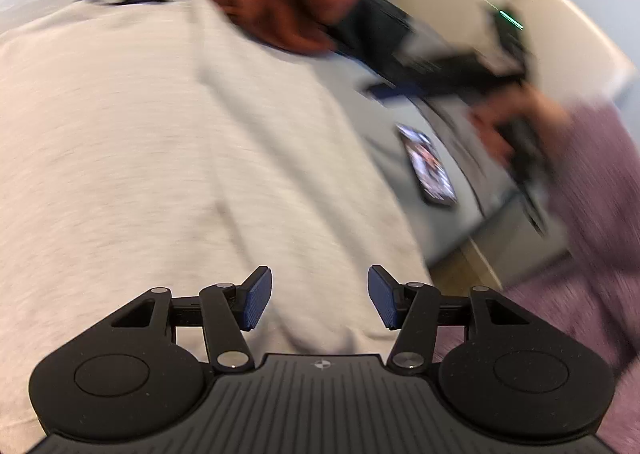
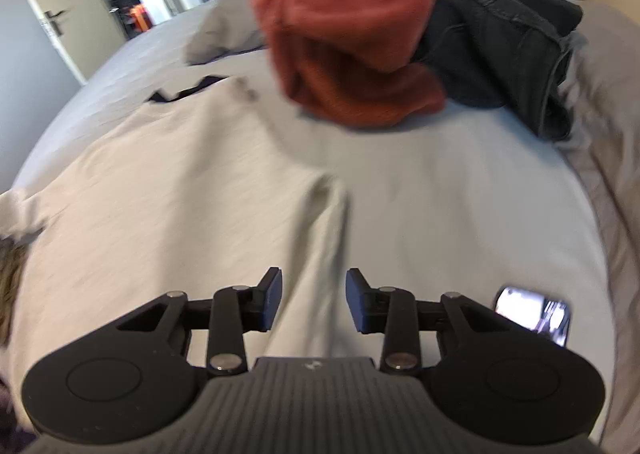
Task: Fold clothes
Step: 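Pinch the folded sweatshirt side with both tools and straighten it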
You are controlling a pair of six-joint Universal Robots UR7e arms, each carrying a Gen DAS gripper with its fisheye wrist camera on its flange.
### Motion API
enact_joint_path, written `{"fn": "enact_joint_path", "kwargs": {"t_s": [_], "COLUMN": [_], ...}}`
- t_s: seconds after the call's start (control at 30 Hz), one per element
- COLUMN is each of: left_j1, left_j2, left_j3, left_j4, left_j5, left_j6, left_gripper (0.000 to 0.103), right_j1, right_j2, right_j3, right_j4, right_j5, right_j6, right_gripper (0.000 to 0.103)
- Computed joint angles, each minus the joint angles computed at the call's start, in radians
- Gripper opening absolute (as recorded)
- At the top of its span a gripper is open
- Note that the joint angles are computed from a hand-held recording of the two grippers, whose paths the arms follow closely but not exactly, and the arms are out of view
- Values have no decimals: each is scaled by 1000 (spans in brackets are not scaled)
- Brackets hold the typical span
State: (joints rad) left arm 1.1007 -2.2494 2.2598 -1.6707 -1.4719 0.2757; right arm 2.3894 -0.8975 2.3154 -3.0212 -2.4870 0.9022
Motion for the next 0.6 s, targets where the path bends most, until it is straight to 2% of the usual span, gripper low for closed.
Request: {"fn": "enact_joint_path", "kwargs": {"t_s": [0.17,0.4,0.5,0.6], "left_j1": [97,87,106,110], "left_j2": [35,29,42,52], "left_j3": [-2,46,60,69], "left_j4": [-19,-54,-65,-70], "left_j5": [-53,-56,-59,-52], "left_j6": [19,17,12,19], "left_gripper": [46,46,33,27], "right_j1": [88,164,190,197], "right_j2": [52,109,131,157], "right_j3": [-35,-60,-53,-41], "right_j4": [41,92,97,69], "right_j5": [65,129,157,203], "right_j6": [69,211,284,335], "right_gripper": [39,39,39,38]}}
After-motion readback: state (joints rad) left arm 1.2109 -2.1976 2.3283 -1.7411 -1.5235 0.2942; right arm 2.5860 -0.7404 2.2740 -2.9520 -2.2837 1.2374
